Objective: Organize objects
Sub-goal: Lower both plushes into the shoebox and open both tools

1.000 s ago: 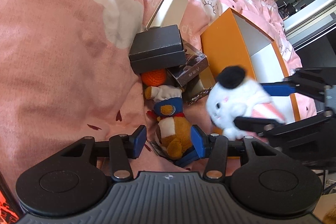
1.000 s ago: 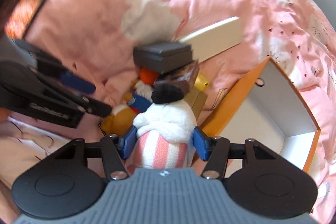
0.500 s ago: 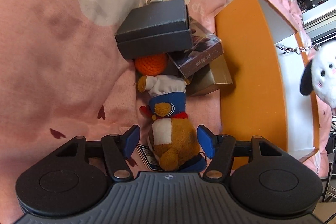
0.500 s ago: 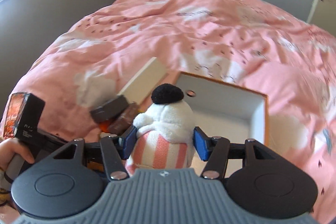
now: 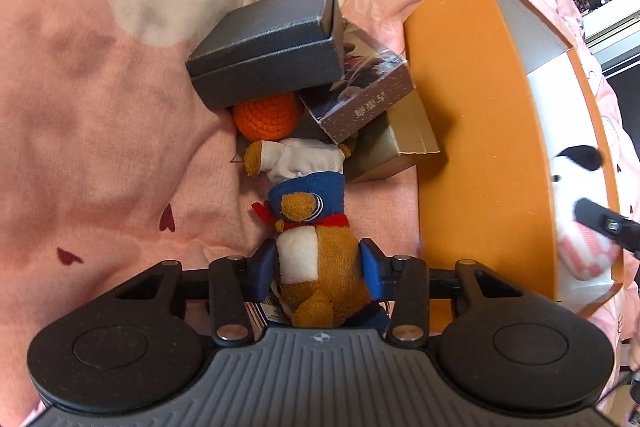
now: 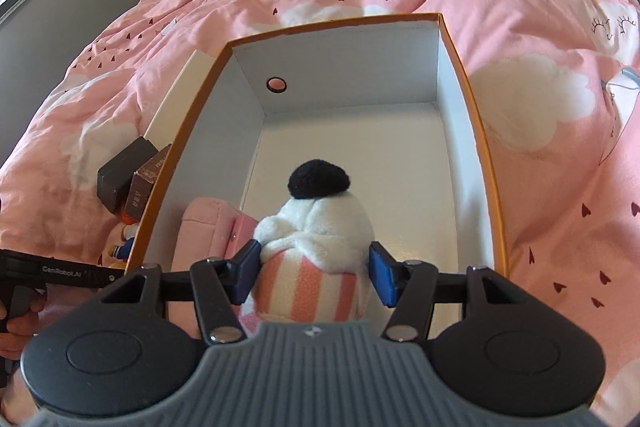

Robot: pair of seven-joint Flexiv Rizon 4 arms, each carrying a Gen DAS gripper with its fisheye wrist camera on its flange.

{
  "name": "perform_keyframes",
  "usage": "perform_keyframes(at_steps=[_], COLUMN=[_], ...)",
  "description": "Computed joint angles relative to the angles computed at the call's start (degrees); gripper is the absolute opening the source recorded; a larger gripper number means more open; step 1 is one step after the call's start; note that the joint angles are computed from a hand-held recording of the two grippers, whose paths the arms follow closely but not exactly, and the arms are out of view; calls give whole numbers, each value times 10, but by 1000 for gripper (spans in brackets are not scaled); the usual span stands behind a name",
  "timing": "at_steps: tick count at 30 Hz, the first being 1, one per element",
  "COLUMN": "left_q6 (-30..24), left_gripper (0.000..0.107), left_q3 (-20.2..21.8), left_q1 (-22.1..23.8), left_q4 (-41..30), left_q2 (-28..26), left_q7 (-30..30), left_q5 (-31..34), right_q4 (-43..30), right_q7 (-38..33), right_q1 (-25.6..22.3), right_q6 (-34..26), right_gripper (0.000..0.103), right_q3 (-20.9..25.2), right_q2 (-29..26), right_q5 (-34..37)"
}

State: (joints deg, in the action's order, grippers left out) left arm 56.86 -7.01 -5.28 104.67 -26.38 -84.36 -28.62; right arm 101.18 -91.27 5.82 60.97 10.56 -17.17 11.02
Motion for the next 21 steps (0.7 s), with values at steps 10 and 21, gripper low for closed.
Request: perform_keyframes(at_steps=[10,21], left_q6=[44,57], left_gripper=[47,47], left_q3=[-24,-70], left_q1=[7,-25], left_q4=[49,-30], left_q2=[71,51], left_q7=[71,212], left_q5=[-76,-180], right_q4=[-7,-25], right_q7=[-41,-89], right_q1=[-12,5], right_q6=[-23,-112], right_gripper=[61,64], right_q3=[4,-11], right_q2=[-14,-12], right_q5=[6,-55])
